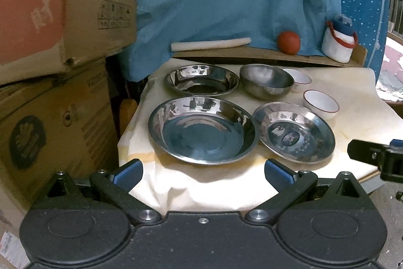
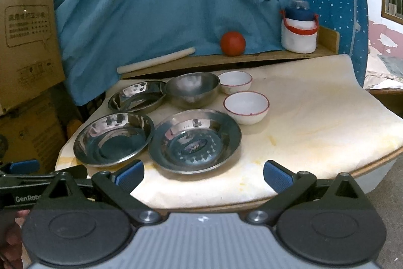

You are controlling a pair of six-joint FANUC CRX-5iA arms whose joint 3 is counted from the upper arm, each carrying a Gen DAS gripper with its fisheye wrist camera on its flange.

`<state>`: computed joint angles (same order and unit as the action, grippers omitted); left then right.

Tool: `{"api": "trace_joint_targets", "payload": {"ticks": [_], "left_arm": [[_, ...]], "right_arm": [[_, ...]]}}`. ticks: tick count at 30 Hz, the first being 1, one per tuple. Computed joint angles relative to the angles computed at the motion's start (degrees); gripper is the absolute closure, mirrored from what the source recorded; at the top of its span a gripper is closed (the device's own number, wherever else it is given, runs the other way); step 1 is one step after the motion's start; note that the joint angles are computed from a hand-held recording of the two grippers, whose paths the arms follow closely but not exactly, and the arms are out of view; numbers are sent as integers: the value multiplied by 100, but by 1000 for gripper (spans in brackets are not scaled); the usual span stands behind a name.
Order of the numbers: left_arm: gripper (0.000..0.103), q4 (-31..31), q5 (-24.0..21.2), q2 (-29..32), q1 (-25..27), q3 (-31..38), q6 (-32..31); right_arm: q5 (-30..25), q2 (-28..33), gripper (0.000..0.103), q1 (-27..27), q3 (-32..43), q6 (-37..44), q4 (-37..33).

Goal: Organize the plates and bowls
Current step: 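Reach the left gripper to a large steel plate and grasp its rim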

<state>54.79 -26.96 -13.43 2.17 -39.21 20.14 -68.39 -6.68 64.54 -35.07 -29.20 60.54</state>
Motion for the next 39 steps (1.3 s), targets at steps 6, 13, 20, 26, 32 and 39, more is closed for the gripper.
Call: {"api": "trace_joint_targets", "payload": {"ticks": [6,13,20,26,32,39], "left_arm": [[1,-324,257,399,-189,412,591],[1,-1710,531,1161,-573,1408,2273],[1,-4607,-255,2201,-960,3444,5845],[1,-6050,-1045,2999,-1254,4889,7757],[1,-6487,-2046,3687,-1354,6000,8592],[1,-6485,-2576,4207,-1345,6696,8708]], "right_arm": [[578,-33,0,-511,-51,378,190],[1567,-75,0,-1482,-115,1192,538],[3355,98,0,-2939,142,2745,578],[4642,669,0,-3711,1053,5601,-1238],[4212,1557,0,-4000,2905,9513,-4731],[3112,2451,2,-4489,4658,11748,-7098]]}}
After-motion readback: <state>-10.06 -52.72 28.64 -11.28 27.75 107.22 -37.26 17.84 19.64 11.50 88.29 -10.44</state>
